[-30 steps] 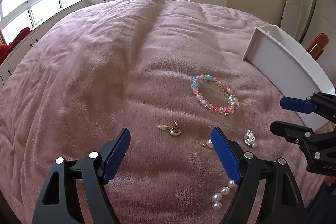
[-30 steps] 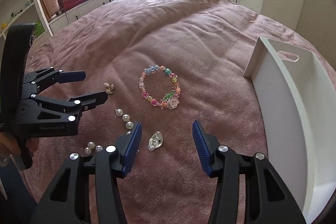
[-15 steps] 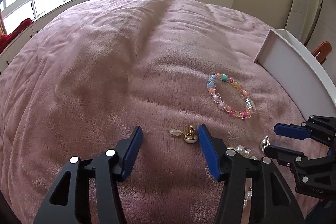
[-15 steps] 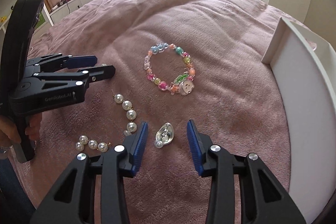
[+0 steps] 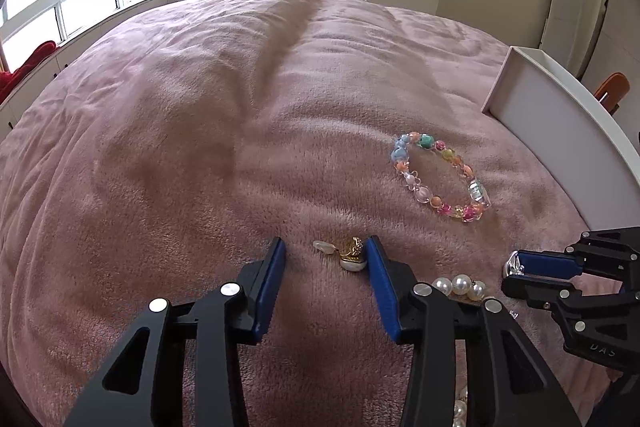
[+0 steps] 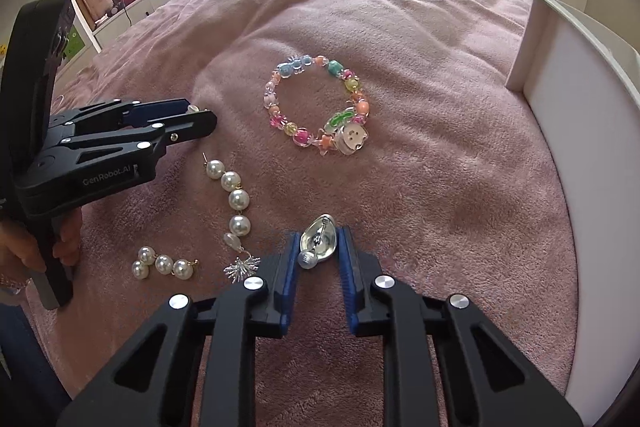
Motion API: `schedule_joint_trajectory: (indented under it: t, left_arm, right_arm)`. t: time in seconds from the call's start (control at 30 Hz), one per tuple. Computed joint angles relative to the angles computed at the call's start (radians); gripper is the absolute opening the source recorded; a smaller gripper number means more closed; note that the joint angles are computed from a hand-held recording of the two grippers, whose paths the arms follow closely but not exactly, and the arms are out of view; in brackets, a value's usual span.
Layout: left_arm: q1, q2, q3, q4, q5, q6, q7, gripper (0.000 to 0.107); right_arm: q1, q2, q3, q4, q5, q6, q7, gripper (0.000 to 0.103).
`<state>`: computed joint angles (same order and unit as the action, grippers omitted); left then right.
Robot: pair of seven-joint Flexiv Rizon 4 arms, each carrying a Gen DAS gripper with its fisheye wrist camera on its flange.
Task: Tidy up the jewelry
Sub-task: 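Grasp the gold earring with the left tool while the right tool grasps the silver heart pendant, then carry the gold earring and silver pendant into the white tray and release both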
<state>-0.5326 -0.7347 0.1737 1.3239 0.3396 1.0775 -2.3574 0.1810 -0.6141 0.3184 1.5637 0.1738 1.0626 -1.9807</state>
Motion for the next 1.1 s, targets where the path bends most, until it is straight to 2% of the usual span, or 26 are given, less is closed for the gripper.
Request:
schedule_joint_trajectory:
  t: [0.1, 0.17, 0.47, 0.53, 0.7, 1.0, 1.1]
  left_arm:
    - [-0.002, -0.001, 0.000, -0.004, 0.003, -0.005, 0.002, 0.029]
    - [-0.002, 0.001, 0.001, -0.002, 0.003, -0.006, -0.003, 0.026]
    - [-0.011, 0.013, 0.011, 0.008, 0.016, 0.005, -0.028, 0.024]
    - [-0.011, 0.017, 0.008, 0.011, 0.018, 0.010, -0.032, 0.019]
    - [-0.021, 0.032, 0.007, 0.019, 0.026, 0.016, -0.041, 0.019]
    - [-0.071, 0.058, 0.029, -0.014, 0.088, -0.013, -0.102, 0.019]
    - [-0.101, 0.064, 0.043, -0.054, 0.135, -0.058, -0.121, 0.019]
  right_arm:
    - [-0.007, 0.003, 0.009, 0.000, 0.011, -0.002, -0.009, 0.020]
    - [-0.013, 0.008, 0.015, 0.002, 0.021, -0.002, -0.018, 0.020]
    - [-0.038, 0.033, 0.038, 0.001, 0.087, -0.007, -0.057, 0.020]
    - [-0.041, 0.039, 0.039, 0.000, 0.102, -0.006, -0.063, 0.020]
    - [-0.056, 0.054, 0.051, -0.006, 0.145, -0.004, -0.093, 0.020]
    - [-0.100, 0.102, 0.074, -0.024, 0.261, -0.010, -0.183, 0.020]
    - [-0.115, 0.121, 0.075, -0.030, 0.304, -0.010, -0.214, 0.020]
